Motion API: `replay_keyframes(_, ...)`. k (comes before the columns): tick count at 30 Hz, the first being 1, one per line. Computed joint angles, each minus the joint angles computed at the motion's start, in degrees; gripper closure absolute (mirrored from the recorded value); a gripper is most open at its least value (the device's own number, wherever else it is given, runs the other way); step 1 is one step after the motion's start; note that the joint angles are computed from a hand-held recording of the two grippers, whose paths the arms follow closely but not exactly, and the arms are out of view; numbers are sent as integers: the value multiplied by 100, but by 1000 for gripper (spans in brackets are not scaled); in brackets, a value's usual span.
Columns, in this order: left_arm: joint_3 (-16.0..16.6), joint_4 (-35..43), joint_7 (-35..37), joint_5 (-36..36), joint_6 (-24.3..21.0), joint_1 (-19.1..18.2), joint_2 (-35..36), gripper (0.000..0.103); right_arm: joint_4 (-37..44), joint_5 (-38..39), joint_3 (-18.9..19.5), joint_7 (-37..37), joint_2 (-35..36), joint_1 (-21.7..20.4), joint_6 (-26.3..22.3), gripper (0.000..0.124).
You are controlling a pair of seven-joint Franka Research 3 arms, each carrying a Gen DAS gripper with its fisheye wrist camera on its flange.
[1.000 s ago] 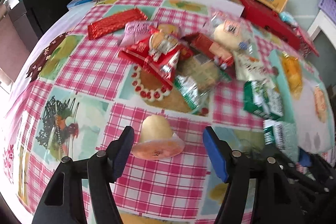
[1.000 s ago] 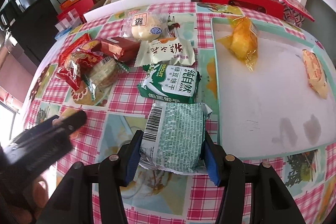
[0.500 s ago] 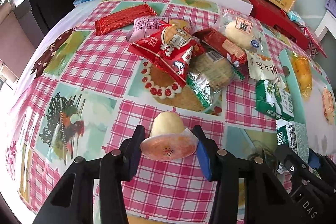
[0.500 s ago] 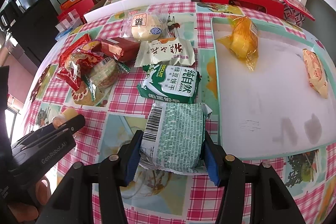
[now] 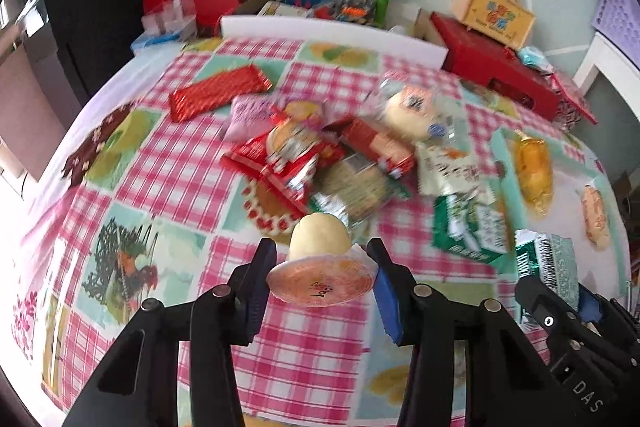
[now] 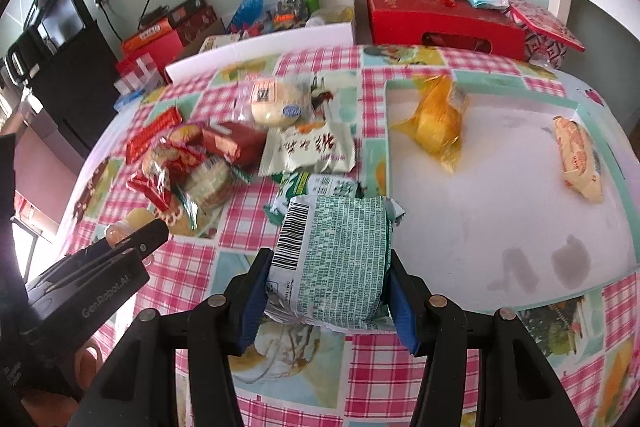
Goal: Organize snacks
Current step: 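Lift both held snacks and carry them over the white tray, then lower both snacks into the tray and open both tools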
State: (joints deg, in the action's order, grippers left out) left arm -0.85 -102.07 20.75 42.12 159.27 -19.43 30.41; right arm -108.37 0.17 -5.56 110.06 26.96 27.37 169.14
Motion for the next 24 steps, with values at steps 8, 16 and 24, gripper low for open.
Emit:
replay_keyframes(8,-202,736,576,-116,-127,-93,357,55,-257,6,-339,365,-178,32,240,67)
replay_keyframes(16,-537,1860,1852,-760,-220,-198,1013,55,-460,-483,-1407,1746,-165,298,95,67)
replay_keyframes(24,-748,3611,3311,-1528,-646,-514,2059,55,-591,-1277,-2125,3121,-94,337,110,67)
